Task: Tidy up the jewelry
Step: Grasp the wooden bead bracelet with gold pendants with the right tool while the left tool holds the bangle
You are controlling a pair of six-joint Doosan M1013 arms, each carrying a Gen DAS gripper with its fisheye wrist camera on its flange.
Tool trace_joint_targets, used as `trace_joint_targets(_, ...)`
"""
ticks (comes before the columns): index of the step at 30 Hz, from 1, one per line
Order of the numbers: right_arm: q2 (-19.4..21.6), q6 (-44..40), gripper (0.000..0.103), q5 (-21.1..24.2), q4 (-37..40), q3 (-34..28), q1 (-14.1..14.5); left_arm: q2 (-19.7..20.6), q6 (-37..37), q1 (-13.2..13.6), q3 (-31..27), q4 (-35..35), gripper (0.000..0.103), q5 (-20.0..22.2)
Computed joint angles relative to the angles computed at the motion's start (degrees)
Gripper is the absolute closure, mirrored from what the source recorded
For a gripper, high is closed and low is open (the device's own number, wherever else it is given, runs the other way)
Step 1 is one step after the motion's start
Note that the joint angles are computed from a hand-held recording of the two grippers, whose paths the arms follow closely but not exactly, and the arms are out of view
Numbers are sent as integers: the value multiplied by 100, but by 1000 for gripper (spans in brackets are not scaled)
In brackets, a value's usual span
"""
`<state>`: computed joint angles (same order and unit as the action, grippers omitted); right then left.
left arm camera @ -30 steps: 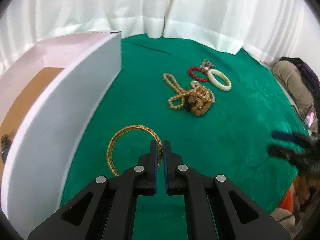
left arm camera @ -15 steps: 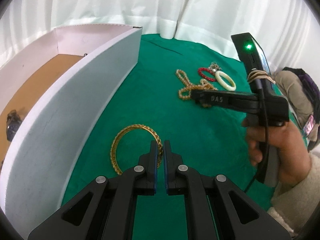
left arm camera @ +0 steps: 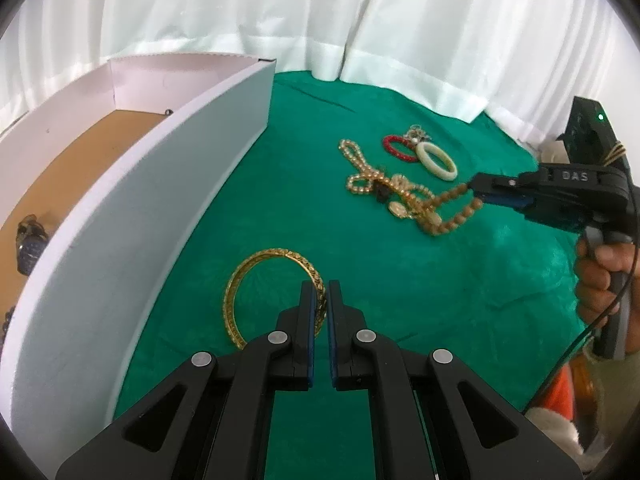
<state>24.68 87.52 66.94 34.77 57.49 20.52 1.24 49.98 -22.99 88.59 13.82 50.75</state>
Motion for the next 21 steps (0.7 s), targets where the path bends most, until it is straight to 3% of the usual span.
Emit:
trace_joint_targets(6,-204,-192,88,4,273,128,-80,-80,-52,-29,22,31,99,23)
trace_joint_targets(21,-359,-901,88,-102,630,-406,-36,-407,-290,-149,-196,453,99,45)
